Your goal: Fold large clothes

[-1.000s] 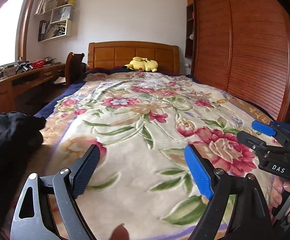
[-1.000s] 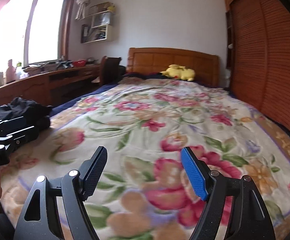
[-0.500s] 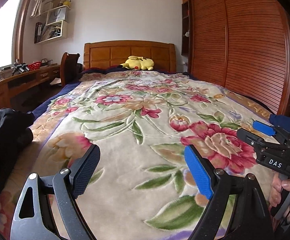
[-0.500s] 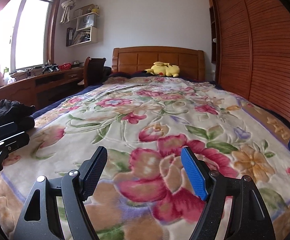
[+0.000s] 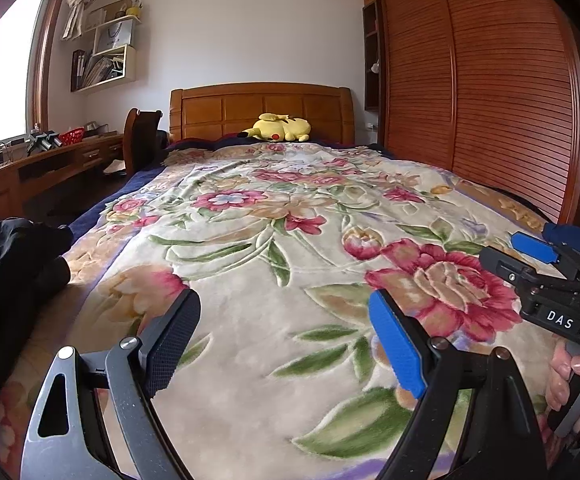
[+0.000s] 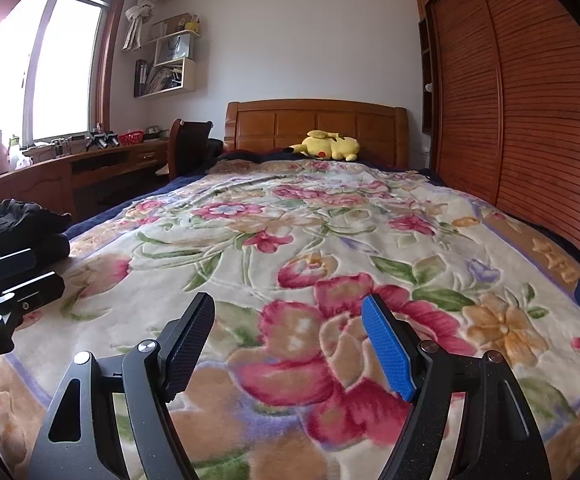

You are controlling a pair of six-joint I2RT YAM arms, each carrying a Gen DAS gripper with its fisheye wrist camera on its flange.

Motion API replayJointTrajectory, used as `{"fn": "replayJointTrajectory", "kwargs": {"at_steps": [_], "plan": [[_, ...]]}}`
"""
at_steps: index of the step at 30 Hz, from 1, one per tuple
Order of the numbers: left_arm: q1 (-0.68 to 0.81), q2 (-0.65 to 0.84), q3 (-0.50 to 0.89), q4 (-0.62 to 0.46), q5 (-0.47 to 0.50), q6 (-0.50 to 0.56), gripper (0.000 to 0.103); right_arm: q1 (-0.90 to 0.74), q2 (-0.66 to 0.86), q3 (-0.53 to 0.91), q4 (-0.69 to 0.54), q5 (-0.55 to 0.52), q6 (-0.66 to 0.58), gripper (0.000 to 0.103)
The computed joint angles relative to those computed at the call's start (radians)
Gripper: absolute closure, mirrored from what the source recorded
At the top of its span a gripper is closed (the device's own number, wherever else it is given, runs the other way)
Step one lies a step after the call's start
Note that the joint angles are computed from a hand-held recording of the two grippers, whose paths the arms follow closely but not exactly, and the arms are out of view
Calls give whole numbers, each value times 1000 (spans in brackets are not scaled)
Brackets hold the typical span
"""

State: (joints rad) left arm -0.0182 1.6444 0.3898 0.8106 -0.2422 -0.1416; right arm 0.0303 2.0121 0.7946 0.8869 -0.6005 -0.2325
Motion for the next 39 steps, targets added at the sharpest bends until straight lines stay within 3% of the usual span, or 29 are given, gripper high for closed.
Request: {"fn": "replayJointTrajectory", "kwargs": {"at_steps": [39], "plan": [[-6, 3, -16, 21, -26, 2, 16, -7, 26, 2, 47, -16, 7, 25]]}}
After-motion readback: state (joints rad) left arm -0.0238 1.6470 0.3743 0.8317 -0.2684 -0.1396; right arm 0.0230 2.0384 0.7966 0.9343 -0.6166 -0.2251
